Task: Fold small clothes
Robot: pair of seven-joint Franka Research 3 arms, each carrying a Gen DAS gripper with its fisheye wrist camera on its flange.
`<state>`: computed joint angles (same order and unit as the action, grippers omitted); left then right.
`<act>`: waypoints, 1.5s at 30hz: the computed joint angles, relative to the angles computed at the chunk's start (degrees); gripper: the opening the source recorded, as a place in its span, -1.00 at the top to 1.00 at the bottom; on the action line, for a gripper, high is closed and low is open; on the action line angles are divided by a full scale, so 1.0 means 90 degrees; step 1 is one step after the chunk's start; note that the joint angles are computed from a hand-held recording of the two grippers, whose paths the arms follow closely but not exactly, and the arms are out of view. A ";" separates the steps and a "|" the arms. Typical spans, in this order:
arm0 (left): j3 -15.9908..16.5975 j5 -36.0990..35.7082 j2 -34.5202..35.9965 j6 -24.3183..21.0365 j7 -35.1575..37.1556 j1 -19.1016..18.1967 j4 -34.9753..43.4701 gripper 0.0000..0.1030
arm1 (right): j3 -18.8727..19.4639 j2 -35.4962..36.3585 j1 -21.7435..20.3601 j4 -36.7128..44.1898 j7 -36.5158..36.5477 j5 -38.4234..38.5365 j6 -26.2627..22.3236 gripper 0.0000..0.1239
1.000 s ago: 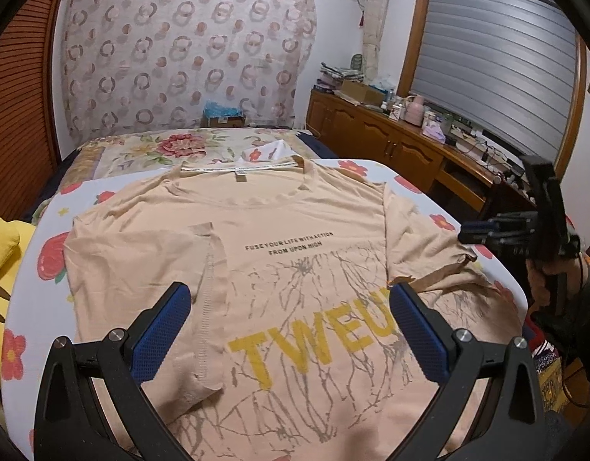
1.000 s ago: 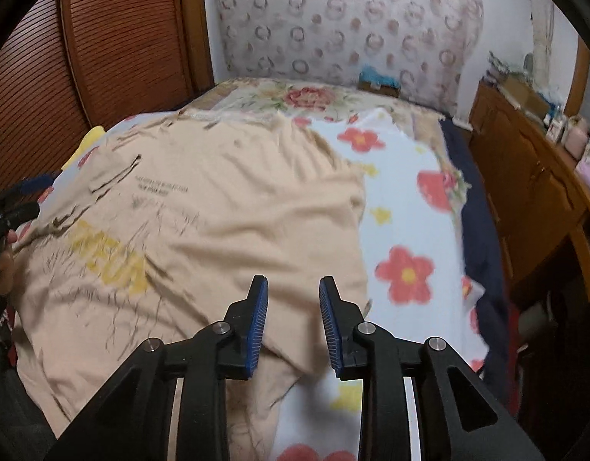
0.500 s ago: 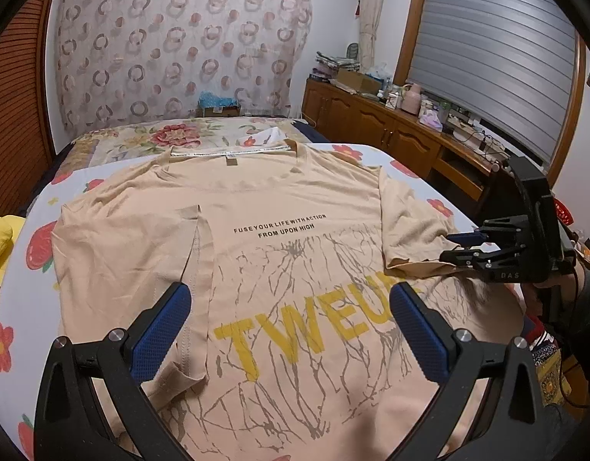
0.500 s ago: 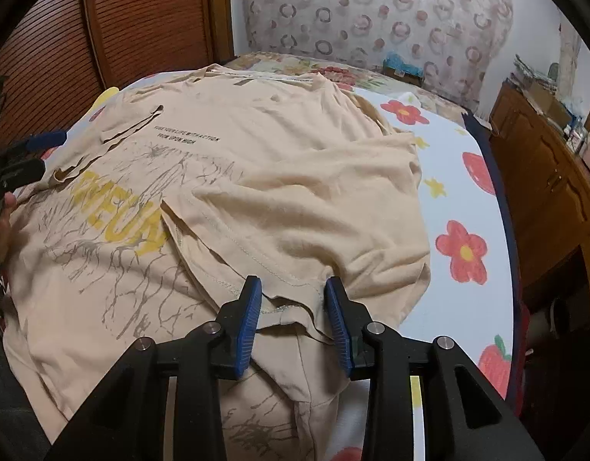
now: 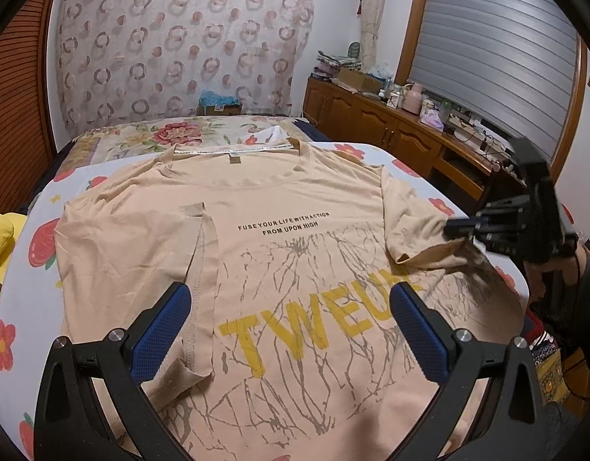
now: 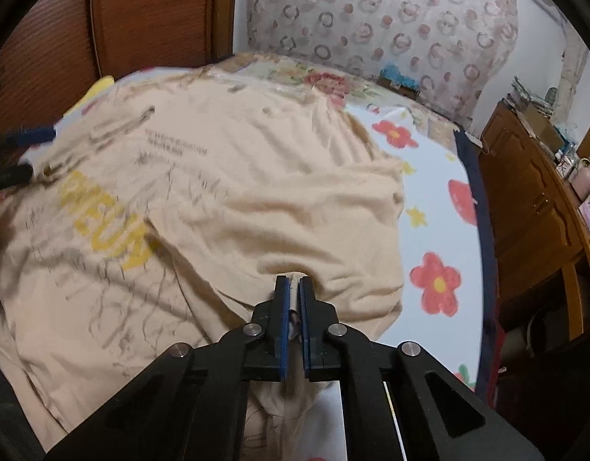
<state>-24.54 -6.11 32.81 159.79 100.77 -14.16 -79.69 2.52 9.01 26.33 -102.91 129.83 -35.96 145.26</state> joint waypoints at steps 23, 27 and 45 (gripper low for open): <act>0.0012 -0.0010 -0.0053 0.0023 -0.0058 0.0070 -0.0096 -1.00 | -0.0180 0.1338 0.0185 0.2139 -0.1357 0.1421 0.0845 0.95; 0.0011 -0.0015 -0.0078 0.0009 -0.0052 0.0094 -0.0136 -1.00 | -0.0245 0.1647 0.0225 0.2458 -0.1774 0.2097 0.1079 0.84; -0.0052 -0.0072 -0.0213 0.0108 0.0027 0.0149 -0.0363 -1.00 | -0.0340 -0.0279 0.0600 -0.0729 0.1194 -0.0357 0.1071 0.41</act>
<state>-25.01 -6.76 30.90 160.76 101.01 -12.83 -82.95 -0.54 6.50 31.73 -109.47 140.58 -39.18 154.90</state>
